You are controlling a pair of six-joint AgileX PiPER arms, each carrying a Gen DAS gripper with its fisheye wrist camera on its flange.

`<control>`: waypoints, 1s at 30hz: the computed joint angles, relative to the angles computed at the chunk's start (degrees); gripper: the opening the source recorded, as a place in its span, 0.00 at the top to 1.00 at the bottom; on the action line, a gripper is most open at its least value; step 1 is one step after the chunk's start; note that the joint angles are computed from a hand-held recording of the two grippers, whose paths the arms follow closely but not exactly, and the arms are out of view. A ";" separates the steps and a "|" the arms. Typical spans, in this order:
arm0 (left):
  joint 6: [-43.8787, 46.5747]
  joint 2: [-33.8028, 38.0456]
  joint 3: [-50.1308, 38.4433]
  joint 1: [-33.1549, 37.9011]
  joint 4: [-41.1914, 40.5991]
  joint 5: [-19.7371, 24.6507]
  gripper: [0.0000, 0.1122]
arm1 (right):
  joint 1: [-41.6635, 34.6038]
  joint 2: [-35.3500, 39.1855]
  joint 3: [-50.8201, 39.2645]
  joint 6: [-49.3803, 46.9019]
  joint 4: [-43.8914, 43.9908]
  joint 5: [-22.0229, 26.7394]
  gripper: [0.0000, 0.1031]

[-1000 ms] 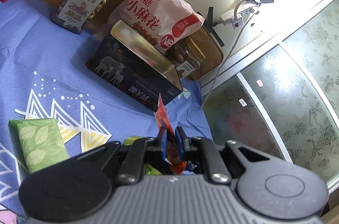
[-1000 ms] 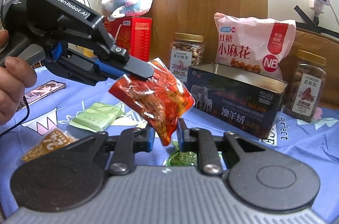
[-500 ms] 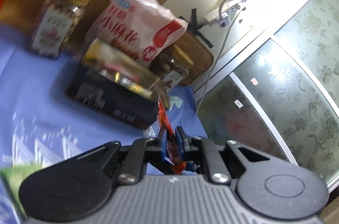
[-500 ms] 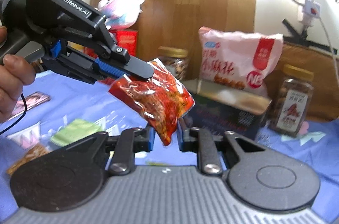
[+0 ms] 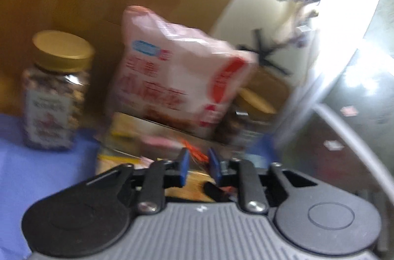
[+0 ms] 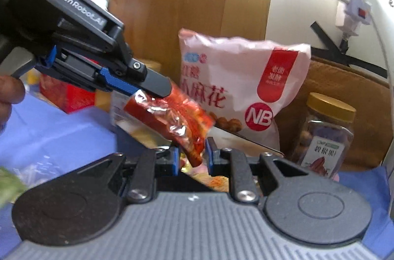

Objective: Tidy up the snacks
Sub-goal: 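Carry the orange packet with the left gripper into the black tin and release, then grasp the green leaf-print packet with the left gripper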

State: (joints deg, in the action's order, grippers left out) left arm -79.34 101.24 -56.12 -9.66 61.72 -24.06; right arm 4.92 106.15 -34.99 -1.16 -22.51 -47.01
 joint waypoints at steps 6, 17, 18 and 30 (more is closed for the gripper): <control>22.39 -1.28 4.11 -3.43 -21.35 7.01 0.70 | -0.47 -0.85 3.37 0.14 -0.05 -3.49 0.60; 14.14 -23.51 30.34 8.81 -6.91 -5.29 0.65 | -11.98 -13.23 20.02 19.71 -26.95 -8.77 0.53; 10.63 -25.06 31.91 11.87 -2.72 -6.23 0.65 | -12.72 -13.87 20.59 23.34 -30.58 -8.92 0.53; -1.94 -26.27 42.17 42.09 24.84 -22.88 0.65 | 1.38 -6.56 18.77 40.43 -34.92 -7.39 0.53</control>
